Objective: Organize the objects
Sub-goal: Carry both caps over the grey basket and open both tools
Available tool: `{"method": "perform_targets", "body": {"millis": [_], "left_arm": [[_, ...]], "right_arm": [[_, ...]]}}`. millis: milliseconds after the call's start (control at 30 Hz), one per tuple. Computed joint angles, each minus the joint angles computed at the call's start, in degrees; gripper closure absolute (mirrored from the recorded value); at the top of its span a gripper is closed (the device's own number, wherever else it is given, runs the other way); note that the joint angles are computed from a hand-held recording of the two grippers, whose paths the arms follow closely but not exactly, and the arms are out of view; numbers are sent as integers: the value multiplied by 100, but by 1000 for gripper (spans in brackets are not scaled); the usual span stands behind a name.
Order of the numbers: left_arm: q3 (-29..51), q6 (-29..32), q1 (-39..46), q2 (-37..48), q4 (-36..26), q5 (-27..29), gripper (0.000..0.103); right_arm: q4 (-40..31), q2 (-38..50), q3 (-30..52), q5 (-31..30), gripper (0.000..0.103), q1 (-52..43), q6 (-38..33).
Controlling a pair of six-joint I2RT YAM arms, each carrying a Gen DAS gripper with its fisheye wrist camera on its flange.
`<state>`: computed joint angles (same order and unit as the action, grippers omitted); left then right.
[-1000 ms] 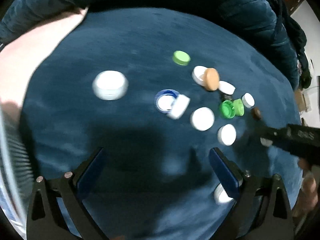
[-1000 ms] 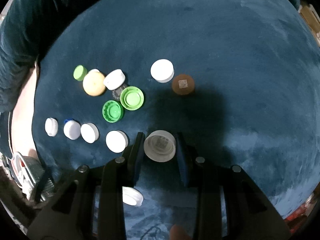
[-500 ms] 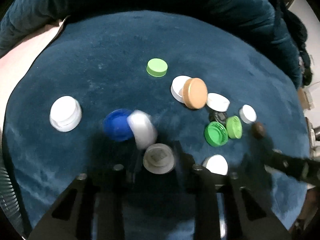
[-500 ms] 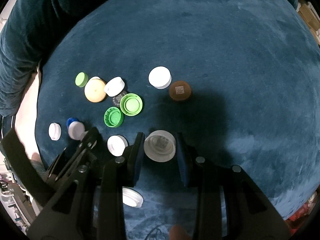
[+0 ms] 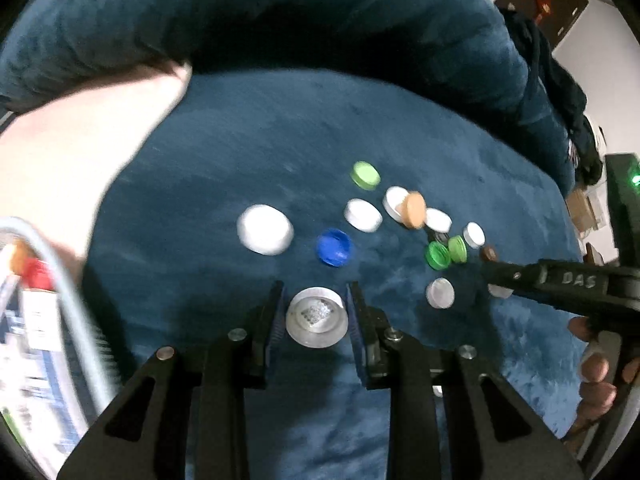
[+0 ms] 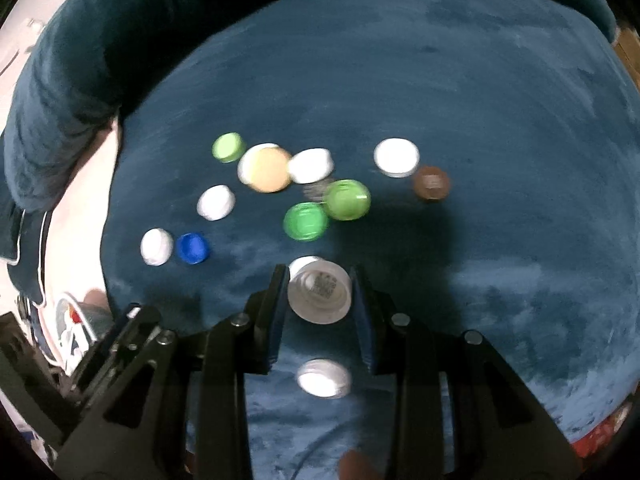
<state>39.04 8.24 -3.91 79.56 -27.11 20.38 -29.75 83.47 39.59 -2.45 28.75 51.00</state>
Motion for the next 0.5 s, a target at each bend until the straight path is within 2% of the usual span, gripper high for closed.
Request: {"method": "perform_targets", "body": {"millis": [133, 233, 367, 500], "left_arm": [[568, 912, 1343, -209, -761, 289, 73], [1009, 1519, 2329, -82, -1067, 439, 73], [1529, 2117, 3685, 441, -1028, 440, 73], [2121, 2210, 4623, 1380, -1025, 487, 73]], "right_arm": [[-60, 373, 542, 158, 71, 667, 257], [-56, 708, 1059, 220, 71, 1282, 426], [-16, 1480, 2156, 175, 71, 2113, 386], [62, 2383, 3373, -156, 71, 2783, 139]]}}
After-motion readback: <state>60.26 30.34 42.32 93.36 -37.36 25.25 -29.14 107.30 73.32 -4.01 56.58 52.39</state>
